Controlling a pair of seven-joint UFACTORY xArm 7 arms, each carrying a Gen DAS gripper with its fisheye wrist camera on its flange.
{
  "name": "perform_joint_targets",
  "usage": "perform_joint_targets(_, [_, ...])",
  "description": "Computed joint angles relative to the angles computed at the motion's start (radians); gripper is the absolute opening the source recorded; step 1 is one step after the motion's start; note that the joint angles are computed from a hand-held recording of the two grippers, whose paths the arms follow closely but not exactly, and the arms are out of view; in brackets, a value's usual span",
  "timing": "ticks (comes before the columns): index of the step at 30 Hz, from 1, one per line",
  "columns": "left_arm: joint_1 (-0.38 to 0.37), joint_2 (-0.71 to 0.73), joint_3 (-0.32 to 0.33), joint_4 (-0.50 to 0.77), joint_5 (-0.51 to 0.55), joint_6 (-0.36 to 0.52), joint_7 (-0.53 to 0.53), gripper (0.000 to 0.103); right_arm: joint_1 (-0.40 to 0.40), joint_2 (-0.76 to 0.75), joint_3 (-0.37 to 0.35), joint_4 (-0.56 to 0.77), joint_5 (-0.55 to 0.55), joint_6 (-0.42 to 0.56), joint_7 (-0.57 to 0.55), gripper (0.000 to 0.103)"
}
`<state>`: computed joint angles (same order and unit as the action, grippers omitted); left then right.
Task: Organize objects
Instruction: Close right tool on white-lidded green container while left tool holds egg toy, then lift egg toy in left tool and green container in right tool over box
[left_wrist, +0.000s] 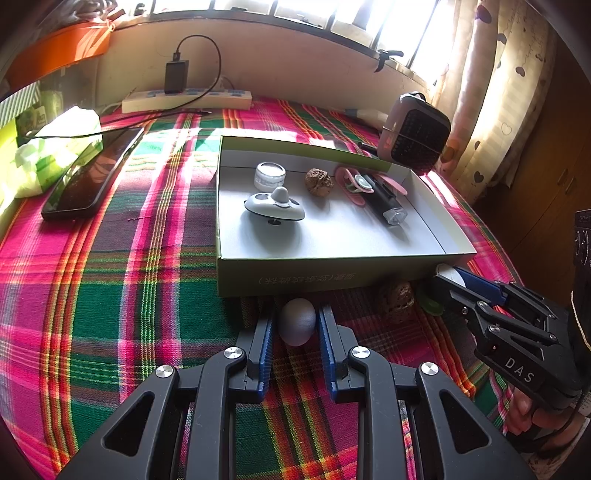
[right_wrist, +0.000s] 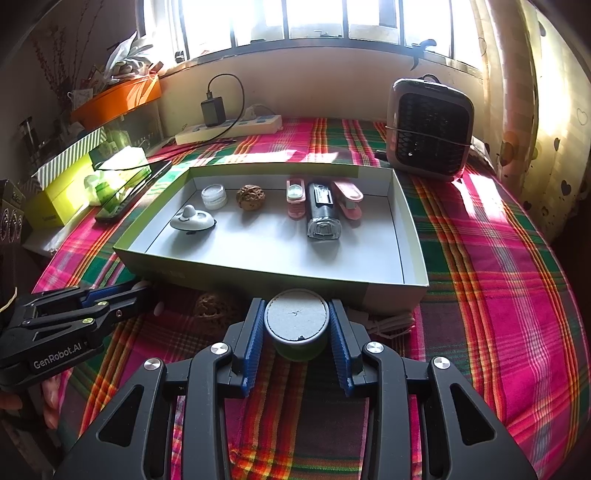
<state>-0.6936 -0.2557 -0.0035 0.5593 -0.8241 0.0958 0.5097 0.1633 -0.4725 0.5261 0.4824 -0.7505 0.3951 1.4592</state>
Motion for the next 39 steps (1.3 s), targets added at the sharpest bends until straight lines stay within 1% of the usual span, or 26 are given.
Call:
perform_joint_targets(16, [0.001, -0.002, -0.005, -0.004, 0.022, -0.005, -0.022, 0.02, -0.003, -0.021, 0.005, -0.012, 0.011, -0.019, 0.003, 0.035])
perform_joint_targets(26, [0.007, -0.01, -0.007, -0.01, 0.072, -0.005, -0.062, 0.02, -0.01, -0.033, 0.014, -0.017, 0.031, -0.03, -0.011, 0.035])
perform_joint_targets(28, [0.019, -0.018, -0.017, -0.016, 0.097, -0.002, -0.087, 0.02, -0.012, -0.036, 0.017, -0.019, 0.035, -0.031, -0.014, 0.035])
perform_joint_targets(39, [0.006, -0.044, -0.007, -0.032, 0.184, -0.013, -0.153, 0.02, -0.013, -0.068, 0.024, -0.033, 0.072, -0.046, -0.036, 0.035])
